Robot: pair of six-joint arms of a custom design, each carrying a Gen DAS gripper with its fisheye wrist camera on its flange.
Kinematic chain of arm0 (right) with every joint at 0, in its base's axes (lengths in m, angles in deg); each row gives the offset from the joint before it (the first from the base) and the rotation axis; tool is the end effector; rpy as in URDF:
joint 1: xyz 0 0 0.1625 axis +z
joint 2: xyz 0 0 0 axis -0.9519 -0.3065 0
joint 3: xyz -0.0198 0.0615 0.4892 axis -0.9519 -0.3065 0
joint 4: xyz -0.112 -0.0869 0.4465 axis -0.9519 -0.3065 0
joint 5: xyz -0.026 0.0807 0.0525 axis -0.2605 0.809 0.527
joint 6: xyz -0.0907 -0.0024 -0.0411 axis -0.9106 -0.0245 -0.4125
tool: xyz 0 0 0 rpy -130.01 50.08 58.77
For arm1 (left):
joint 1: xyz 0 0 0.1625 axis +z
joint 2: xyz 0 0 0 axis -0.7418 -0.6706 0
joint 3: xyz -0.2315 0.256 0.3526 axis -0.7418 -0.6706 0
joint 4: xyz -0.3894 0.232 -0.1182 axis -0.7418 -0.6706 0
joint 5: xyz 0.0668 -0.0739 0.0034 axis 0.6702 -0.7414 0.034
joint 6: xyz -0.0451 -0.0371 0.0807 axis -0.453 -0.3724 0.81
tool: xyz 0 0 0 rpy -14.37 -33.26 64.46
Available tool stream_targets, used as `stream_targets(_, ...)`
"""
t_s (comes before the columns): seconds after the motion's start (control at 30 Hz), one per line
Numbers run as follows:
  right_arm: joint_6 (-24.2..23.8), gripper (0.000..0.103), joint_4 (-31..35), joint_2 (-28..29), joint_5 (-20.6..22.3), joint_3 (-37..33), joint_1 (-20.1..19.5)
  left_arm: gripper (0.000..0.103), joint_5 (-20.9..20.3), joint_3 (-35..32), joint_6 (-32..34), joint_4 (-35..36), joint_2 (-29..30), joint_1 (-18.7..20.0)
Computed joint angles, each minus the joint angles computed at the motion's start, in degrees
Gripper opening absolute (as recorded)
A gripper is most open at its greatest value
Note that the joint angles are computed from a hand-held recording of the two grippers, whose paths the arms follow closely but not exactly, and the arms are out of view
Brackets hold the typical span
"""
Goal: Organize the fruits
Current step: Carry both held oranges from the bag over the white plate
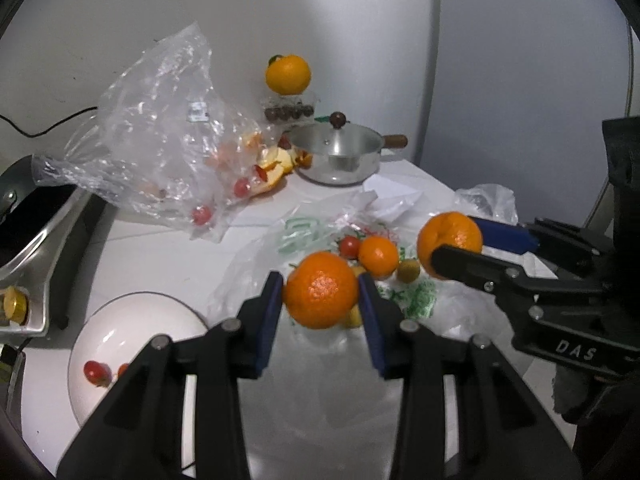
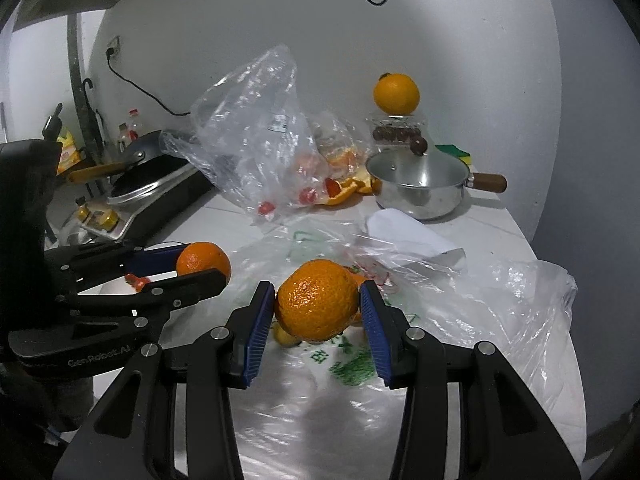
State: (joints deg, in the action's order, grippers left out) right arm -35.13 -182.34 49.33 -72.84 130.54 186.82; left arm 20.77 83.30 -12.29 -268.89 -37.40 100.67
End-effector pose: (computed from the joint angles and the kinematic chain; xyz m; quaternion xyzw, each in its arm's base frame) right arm 0.3528 -0.4981 -0.0385 0.4275 -0.8494 0.2857 0.1185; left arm -0.0621 -0.4398 0.2830 0.1426 0.8289 -0.4194 0.3415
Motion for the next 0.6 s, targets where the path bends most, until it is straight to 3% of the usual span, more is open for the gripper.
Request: stream_targets(0.6, 1.39, 0.046, -0.19, 1.71, -1.78, 0.56, 6.01, 0.039, 3.34, 7.3, -3.69, 6.98, -14.29, -3.8)
